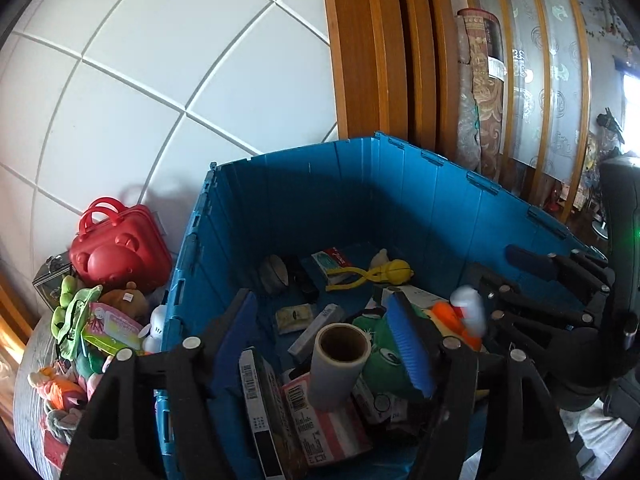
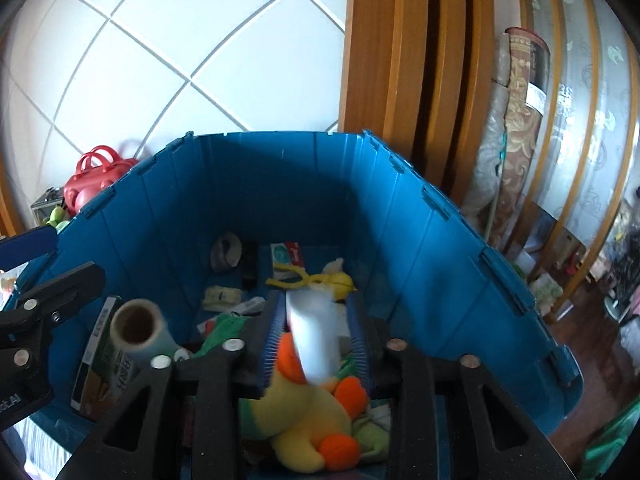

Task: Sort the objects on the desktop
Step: 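Withdraw both tools from the bin back to the pile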

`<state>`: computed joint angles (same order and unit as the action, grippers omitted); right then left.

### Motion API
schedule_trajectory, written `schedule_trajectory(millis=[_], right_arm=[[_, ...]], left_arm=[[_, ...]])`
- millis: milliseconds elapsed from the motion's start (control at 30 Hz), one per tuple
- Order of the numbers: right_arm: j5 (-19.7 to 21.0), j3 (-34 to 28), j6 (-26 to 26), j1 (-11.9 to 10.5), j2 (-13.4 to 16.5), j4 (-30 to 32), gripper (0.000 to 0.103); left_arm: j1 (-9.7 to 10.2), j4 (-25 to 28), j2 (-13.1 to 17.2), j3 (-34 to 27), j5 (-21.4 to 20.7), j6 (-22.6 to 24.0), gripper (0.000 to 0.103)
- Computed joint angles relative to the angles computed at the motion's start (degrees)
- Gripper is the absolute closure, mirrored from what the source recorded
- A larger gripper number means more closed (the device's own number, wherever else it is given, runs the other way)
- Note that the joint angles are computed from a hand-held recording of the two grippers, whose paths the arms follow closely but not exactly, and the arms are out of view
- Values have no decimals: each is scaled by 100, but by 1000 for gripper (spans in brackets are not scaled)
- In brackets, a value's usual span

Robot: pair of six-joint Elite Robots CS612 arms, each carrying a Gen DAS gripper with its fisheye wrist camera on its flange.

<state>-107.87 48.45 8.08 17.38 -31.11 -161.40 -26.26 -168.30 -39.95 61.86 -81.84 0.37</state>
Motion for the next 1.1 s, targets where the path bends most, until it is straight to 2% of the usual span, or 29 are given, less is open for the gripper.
schedule_trajectory(millis=[33, 67, 100, 200, 300, 400, 467, 533, 667, 733, 833, 967, 1100], right_arm=[[-5, 25, 0, 1, -10, -65, 38], [-37, 66, -11, 5, -22, -188, 17], [-80, 118, -45, 12, -36, -356, 8], [-85, 228, -118, 30, -87, -660, 0], [-72, 410, -85, 62, -154, -1220, 0], [-53, 558, -65, 117, -186, -1881, 0], [5, 618, -23, 154, -187, -2254, 0], [150, 655, 23, 200, -169, -2685, 0], [565, 600, -11, 301, -87, -3207, 0], [734, 474, 0, 364, -23, -3183, 0], [1318, 117, -31, 456, 120, -2746, 0], [1579, -564, -309, 644, 460, -2389, 0], [1810, -1445, -525, 837, 908, -1858, 0]], left_arm=[[0, -24, -10, 20, 37, -4, 35], [2, -77, -24, 51, 67, -13, 35], [5, -160, -43, 97, 95, -32, 34], [28, -371, -108, 234, 207, -157, 31], [66, -711, -186, 416, 252, -251, 29], [90, -1155, -272, 638, 448, -337, 21], [128, -1410, -326, 779, 484, -404, 21], [171, -1575, -376, 897, 542, -512, 20], [264, -1943, -481, 1186, 917, -618, 19], [345, -2112, -535, 1349, 1079, -746, 15], [463, -2209, -604, 1545, 1391, -885, 13], [716, -2112, -709, 1812, 1770, -1153, 13], [1025, -1761, -794, 2036, 2031, -1515, 13]])
